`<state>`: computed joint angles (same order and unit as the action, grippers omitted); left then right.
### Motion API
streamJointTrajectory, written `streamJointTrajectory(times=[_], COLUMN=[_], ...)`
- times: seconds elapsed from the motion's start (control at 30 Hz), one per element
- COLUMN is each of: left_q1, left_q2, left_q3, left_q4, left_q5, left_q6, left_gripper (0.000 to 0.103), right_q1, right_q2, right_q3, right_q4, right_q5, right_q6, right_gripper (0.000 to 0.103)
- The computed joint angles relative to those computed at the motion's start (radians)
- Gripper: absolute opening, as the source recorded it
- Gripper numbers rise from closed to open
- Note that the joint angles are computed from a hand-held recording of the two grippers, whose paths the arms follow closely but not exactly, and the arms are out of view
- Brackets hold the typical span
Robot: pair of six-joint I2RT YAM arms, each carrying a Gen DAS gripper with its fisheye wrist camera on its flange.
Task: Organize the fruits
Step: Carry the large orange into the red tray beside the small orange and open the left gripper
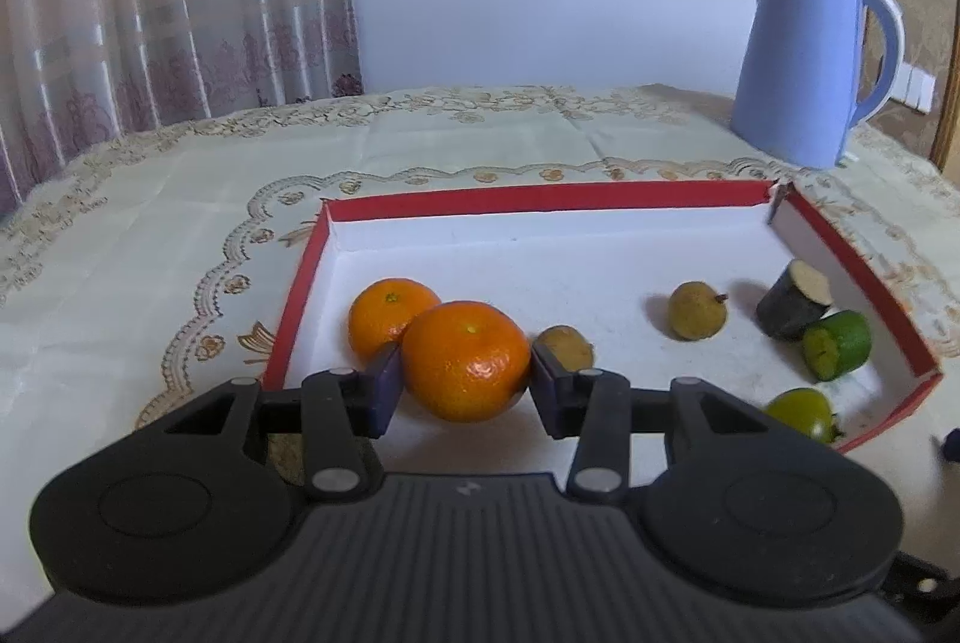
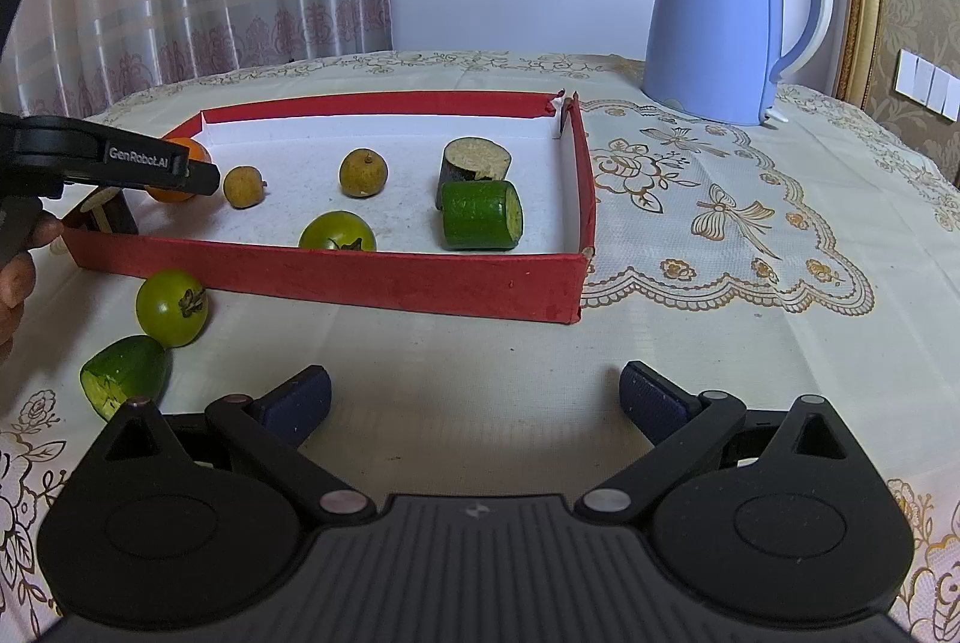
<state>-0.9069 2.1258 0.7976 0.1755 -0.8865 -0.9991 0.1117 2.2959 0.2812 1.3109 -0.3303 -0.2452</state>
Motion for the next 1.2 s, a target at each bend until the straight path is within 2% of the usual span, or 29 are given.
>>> streamJointTrajectory(times=[0.17,0.43,0.6,0.7,0.83,1.2], left_q1=[0.018,0.005,0.005,0.004,0.001,-0.006], left_q2=[0.022,0.050,0.064,0.062,0.067,0.063], left_q3=[0.016,0.053,0.071,0.068,0.070,0.056], left_q4=[-0.004,-0.052,-0.074,-0.068,-0.051,-0.012], left_q5=[0.019,-0.005,-0.008,-0.004,0.006,0.015], left_q6=[0.007,-0.004,-0.001,0.001,0.026,0.047], left_gripper=[0.042,0.044,0.058,0.060,0.070,0.079], right_q1=[0.000,0.000,0.000,0.000,0.001,0.001], right_q2=[0.000,-0.002,-0.002,-0.002,-0.002,-0.003], right_q3=[0.000,0.000,0.000,0.000,0.000,0.000], right_q4=[0.000,-0.002,-0.002,-0.003,-0.003,-0.003], right_q5=[0.000,0.000,0.001,0.001,0.001,0.002], right_q6=[0.000,0.000,0.000,0.000,0.000,0.000], right_gripper=[0.103,0.103,0.103,0.103,0.103,0.103])
